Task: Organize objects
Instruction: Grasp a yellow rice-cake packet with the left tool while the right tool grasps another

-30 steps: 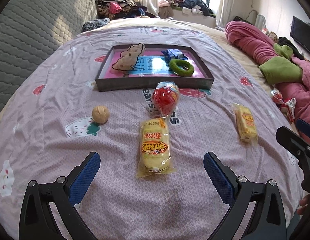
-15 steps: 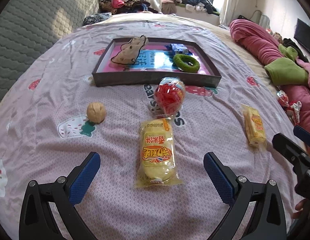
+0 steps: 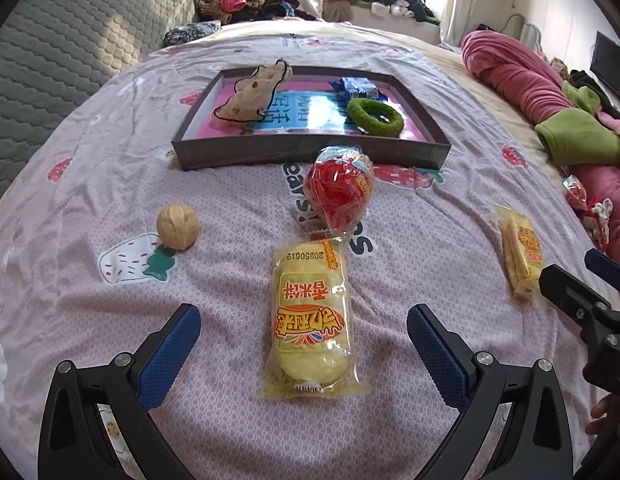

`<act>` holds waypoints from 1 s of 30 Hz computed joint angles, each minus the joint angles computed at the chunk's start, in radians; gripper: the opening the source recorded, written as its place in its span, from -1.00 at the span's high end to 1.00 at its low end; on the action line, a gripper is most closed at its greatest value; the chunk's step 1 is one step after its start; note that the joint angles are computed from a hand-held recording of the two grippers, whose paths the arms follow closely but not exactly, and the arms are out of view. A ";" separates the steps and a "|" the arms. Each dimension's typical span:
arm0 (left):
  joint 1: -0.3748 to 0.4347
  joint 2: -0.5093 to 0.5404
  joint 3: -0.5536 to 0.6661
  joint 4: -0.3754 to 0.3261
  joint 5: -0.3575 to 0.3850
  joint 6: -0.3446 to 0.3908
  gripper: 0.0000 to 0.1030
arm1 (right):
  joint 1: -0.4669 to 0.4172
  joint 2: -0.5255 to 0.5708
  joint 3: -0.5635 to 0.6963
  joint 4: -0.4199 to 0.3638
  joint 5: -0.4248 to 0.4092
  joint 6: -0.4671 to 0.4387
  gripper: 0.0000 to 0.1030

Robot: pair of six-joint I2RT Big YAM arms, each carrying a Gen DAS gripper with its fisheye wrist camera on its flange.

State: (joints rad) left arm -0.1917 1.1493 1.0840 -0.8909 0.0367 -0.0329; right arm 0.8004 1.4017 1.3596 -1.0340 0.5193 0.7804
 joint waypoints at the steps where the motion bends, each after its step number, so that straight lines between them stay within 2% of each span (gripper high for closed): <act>1: 0.000 0.006 0.003 -0.003 -0.002 -0.003 -0.99 | -0.003 0.003 -0.001 0.003 -0.001 0.000 -0.99; 9: -0.011 0.039 0.007 0.013 -0.018 -0.017 -0.99 | -0.054 0.014 -0.023 0.053 -0.055 0.023 -0.99; 17: -0.023 0.050 0.004 0.026 -0.013 -0.027 -0.95 | -0.100 0.067 0.000 0.036 -0.103 0.007 -0.99; 20: -0.031 0.045 -0.004 0.030 -0.004 -0.031 -0.70 | -0.115 0.063 -0.019 0.071 -0.142 0.003 -0.99; 22: -0.035 0.051 -0.002 0.026 -0.004 -0.033 -0.34 | -0.120 0.068 -0.018 0.074 -0.146 0.002 -0.99; 24: -0.035 0.056 -0.002 0.028 -0.012 -0.035 -0.21 | -0.123 0.077 -0.011 0.070 -0.146 -0.008 -0.99; 26: -0.028 0.061 -0.004 0.028 0.007 -0.042 -0.17 | -0.123 0.082 -0.007 0.069 -0.148 -0.008 -0.95; 28: -0.031 0.061 -0.006 0.032 0.005 -0.036 -0.12 | -0.123 0.087 -0.008 0.075 -0.148 -0.010 -0.66; 30: -0.033 0.060 -0.005 0.030 0.005 -0.026 0.00 | -0.126 0.100 0.000 0.062 -0.158 -0.014 -0.47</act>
